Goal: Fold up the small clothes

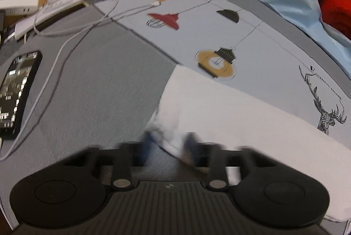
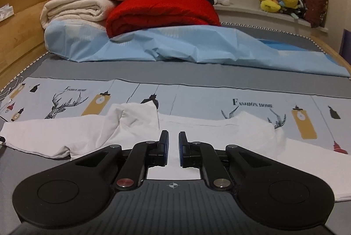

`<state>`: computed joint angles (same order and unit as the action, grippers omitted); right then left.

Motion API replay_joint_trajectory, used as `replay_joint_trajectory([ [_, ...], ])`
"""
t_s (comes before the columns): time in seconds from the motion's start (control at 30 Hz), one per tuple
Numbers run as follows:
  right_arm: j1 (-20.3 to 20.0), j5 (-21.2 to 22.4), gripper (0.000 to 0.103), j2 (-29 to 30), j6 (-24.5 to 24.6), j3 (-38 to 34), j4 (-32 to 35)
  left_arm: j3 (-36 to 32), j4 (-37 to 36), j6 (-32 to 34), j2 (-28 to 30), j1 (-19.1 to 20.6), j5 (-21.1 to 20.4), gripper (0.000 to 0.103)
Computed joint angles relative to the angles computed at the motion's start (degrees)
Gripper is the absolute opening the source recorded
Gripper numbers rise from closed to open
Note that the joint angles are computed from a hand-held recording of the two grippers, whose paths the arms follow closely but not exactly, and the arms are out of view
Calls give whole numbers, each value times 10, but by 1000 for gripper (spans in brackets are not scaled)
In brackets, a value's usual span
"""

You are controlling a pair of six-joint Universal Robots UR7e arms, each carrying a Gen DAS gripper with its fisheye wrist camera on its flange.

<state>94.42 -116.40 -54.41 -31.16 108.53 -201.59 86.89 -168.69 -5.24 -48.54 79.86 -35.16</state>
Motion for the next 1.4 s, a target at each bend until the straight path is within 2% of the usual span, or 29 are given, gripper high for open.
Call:
replay_joint_trajectory([
  [0.07, 0, -1, 9, 5, -3, -6, 3, -6, -32, 28, 9, -8, -1, 6],
  [0.13, -1, 1, 9, 8, -5, -8, 4, -9, -91, 88, 24, -24, 9, 6],
  [0.23, -1, 2, 9, 8, -3, -8, 5, -13, -156, 144, 37, -53, -4, 6],
  [0.37, 0, 11, 9, -4, 18, -3, 14, 10, -176, 146, 27, -111, -36, 6],
  [0.53, -4, 34, 10, -25, 57, 6, 43, 42, -111, 104, 12, -194, -91, 6],
  [0.63, -9, 61, 10, -41, 97, 13, 67, 58, -95, 81, 28, -224, -146, 6],
  [0.73, -14, 61, 10, -49, 130, 14, 80, 60, -62, 50, 58, -230, -216, 6],
  [0.8, -19, 58, 10, -55, 152, 16, 91, 50, -18, 37, 80, -232, -248, 6],
  [1.0, -37, 58, 10, -72, 222, 15, 134, 14, 26, 48, 142, -239, -306, 6],
  [1.03, -41, 62, 10, -74, 235, 15, 141, 7, 43, 45, 146, -236, -321, 7],
  [1.07, -45, 65, 10, -75, 250, 13, 151, -4, 69, 37, 150, -234, -330, 16],
  [1.13, -51, 73, 13, -78, 271, 10, 173, -17, 89, 29, 155, -229, -334, 28],
  [1.23, -59, 85, 13, -75, 297, 3, 210, -18, 62, 38, 148, -227, -316, 28],
  [1.4, -60, 85, 13, -56, 314, -18, 266, -29, 67, 13, 137, -212, -250, 28],
])
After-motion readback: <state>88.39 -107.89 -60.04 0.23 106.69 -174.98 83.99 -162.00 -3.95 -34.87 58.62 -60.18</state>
